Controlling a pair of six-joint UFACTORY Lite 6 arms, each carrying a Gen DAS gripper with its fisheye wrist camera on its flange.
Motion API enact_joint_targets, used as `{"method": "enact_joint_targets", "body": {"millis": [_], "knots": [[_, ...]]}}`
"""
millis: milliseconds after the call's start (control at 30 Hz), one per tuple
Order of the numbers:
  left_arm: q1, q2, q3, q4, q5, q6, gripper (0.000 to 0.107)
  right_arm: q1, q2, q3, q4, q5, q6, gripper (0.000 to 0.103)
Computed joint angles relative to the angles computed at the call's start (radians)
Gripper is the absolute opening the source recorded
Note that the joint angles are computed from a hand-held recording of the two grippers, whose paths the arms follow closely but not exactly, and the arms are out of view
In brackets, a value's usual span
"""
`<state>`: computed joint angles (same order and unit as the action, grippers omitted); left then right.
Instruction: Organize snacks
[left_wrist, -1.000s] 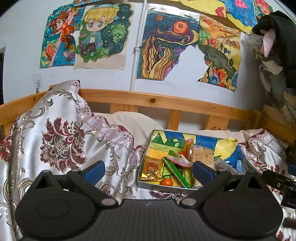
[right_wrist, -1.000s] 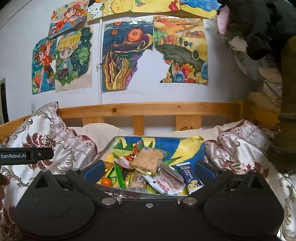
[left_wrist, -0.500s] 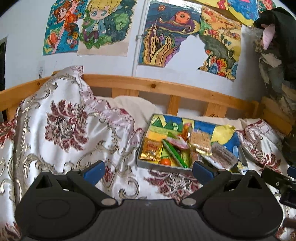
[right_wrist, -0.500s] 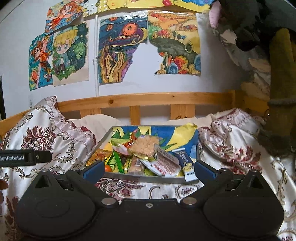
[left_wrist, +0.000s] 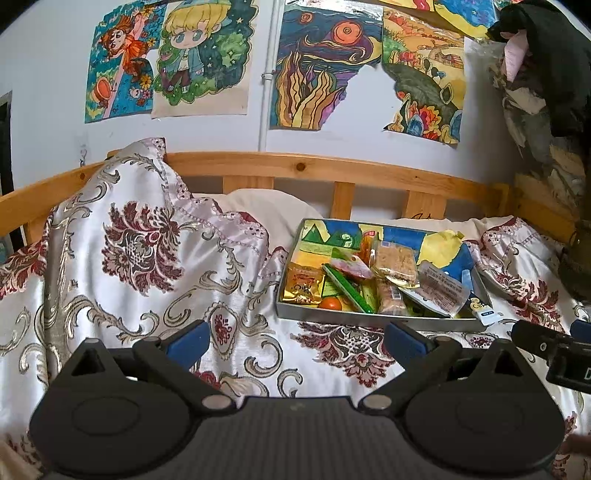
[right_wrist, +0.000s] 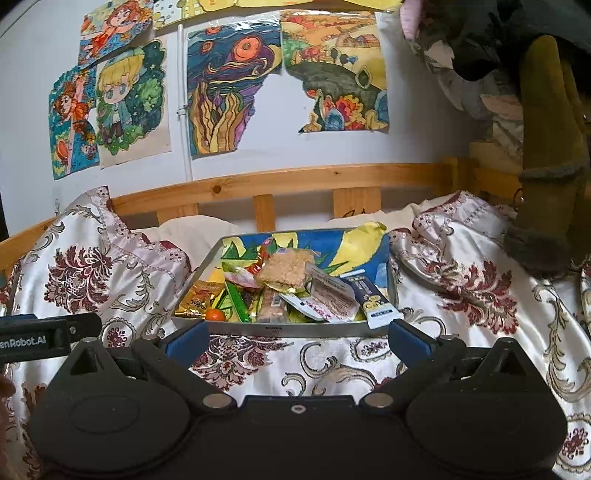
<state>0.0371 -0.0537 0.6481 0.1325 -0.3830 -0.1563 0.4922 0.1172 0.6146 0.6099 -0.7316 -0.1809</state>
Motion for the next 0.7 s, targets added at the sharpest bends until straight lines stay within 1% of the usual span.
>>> {"method": "enact_joint_targets", "body": {"millis": [167,367,500,700], "knots": [[0.001,-0.028,-0.031,-0.012,0.014,0.011,0.102,0.018,-0.01,-0.018,0.031,0.0,-0.003,0.102],[-0.014,-0.026,-0.032,-0.127,0.041,0.109,0.102,0.037,0.009,-0.002,0.071,0.034,-0.046,0.102],[-0.012,-0.011,-0.022,-0.119,0.055,0.108,0.102,0.042,0.023,0.012,0.087,0.05,-0.067,0.102],[-0.021,0.004,-0.015,-0.152,0.063,0.145,0.102,0.03,0.038,0.027,0.088,0.075,-0.064,0.102]]}}
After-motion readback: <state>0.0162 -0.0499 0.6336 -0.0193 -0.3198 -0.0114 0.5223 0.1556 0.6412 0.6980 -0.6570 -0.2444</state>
